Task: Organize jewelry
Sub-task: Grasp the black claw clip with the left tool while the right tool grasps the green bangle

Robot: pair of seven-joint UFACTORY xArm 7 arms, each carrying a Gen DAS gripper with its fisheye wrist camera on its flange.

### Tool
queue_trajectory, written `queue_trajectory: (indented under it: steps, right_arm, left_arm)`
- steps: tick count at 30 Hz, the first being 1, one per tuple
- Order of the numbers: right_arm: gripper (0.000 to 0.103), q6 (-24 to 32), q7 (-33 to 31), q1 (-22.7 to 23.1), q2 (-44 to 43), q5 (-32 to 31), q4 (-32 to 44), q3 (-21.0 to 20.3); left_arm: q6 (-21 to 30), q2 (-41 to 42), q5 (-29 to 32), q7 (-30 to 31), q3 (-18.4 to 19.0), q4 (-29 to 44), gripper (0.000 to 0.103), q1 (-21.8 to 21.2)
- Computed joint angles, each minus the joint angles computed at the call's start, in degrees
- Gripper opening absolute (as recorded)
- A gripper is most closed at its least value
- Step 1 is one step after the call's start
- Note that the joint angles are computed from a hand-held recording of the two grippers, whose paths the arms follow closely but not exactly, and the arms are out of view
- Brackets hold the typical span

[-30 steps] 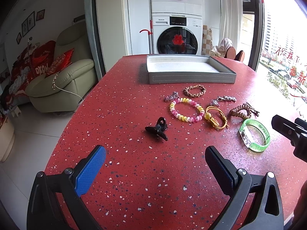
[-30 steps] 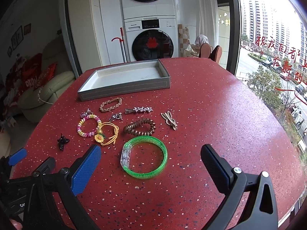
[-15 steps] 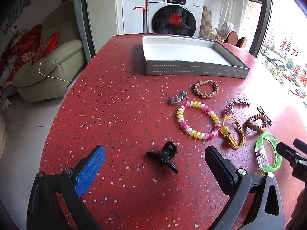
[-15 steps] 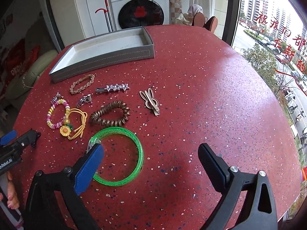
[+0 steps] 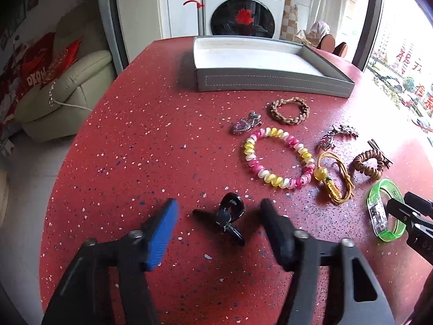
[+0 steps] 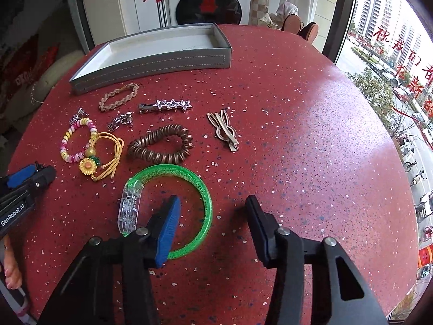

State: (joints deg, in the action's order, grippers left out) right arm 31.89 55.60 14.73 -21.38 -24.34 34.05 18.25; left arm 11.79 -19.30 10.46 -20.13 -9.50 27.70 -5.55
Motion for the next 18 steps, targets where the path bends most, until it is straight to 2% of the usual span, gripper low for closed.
queue_trajectory:
  steps: [1,2,4,8,13,18]
  right_arm:
    - [0.027,-0.14,-0.04,0.16,-0.01,0.15,0.02,-0.01]
    - [0.022,-0.24,0.04,0.29,-0.11,0.34,-0.04,0.0]
    - [0.008,-0.99,0.01,0.5,-0.29,0.76,-0.34,-0.18]
    - [0.008,-3.32,-0.55,0.62,-1.52,2.41,-1.82,-1.14]
    - [0.008,-6.54,-4.62,1.18,-3.76,7.46,-2.99,-3.63]
    - [0.008,-7.84,-10.43,1.21,-2.77,12.3,0.01,-6.02]
  left_arm:
    - [-0.31,-0.14,0.23,0.33,-0.01,-0.14,0.059,-0.1]
    - [-0.54,-0.18,-0.28,1.32,0.72,-0.25,0.055,-0.84]
    - [-0.71,-0.19,-0.91,2.31,1.3,-0.29,0.055,-1.31]
    - [-1.52,-1.08,-7.81,9.59,7.29,-1.28,0.055,-7.08]
    - [-0.48,-2.9,-12.96,15.08,9.26,-1.17,0.055,-8.92]
    - [2.01,-2.84,-16.77,18.7,9.71,2.56,0.055,-9.94]
